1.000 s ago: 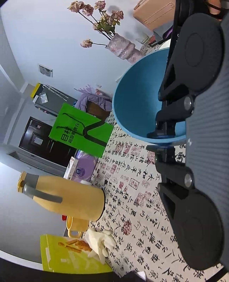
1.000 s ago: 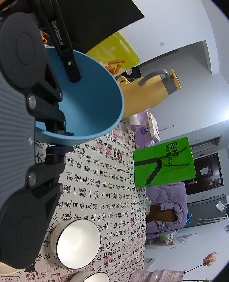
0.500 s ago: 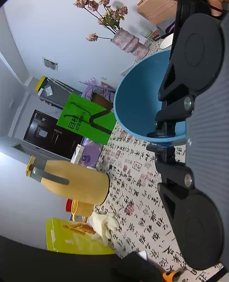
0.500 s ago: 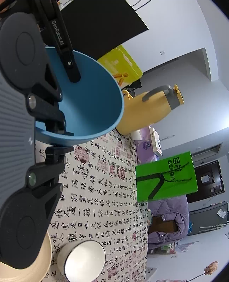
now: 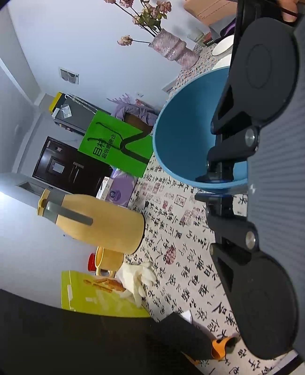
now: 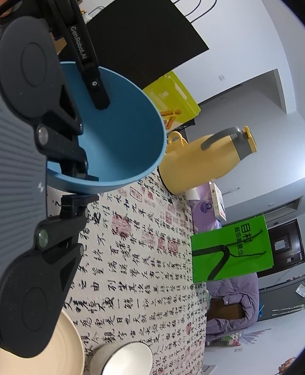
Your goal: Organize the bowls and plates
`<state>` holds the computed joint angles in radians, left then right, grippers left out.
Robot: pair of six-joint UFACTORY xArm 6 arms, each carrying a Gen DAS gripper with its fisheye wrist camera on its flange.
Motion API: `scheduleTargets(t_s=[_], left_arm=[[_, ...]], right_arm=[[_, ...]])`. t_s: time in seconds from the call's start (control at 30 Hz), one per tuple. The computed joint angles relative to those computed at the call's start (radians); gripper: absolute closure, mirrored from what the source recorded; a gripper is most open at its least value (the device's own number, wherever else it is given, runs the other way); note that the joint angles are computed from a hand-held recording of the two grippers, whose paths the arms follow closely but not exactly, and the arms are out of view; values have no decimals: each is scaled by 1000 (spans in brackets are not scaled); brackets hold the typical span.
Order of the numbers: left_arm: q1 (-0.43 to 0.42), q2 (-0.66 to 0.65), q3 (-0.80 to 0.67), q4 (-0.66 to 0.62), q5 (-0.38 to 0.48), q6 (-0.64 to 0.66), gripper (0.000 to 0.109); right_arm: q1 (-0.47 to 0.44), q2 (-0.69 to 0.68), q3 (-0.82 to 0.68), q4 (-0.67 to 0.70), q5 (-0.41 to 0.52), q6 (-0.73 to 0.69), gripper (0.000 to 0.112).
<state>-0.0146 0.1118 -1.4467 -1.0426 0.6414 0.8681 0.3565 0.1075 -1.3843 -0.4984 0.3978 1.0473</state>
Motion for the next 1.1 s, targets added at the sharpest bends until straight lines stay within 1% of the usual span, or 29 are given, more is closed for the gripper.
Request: scheduleTargets(t_s=[0.37,0.7,0.93,1.1], left_arm=[[38,-1,17,35,3,-18,101],[55,-3,38,122,-9,-82,101],[69,14,30,201,6,-147,100],[81,30,22,229,18,-177,100]], right_arm=[[28,49,-24,89,-11,-50,104],[48,93,-53,190,-1,-116,104],[61,131,-79,270,16,-176,104],[69,154,-94,307,26,-205,104]])
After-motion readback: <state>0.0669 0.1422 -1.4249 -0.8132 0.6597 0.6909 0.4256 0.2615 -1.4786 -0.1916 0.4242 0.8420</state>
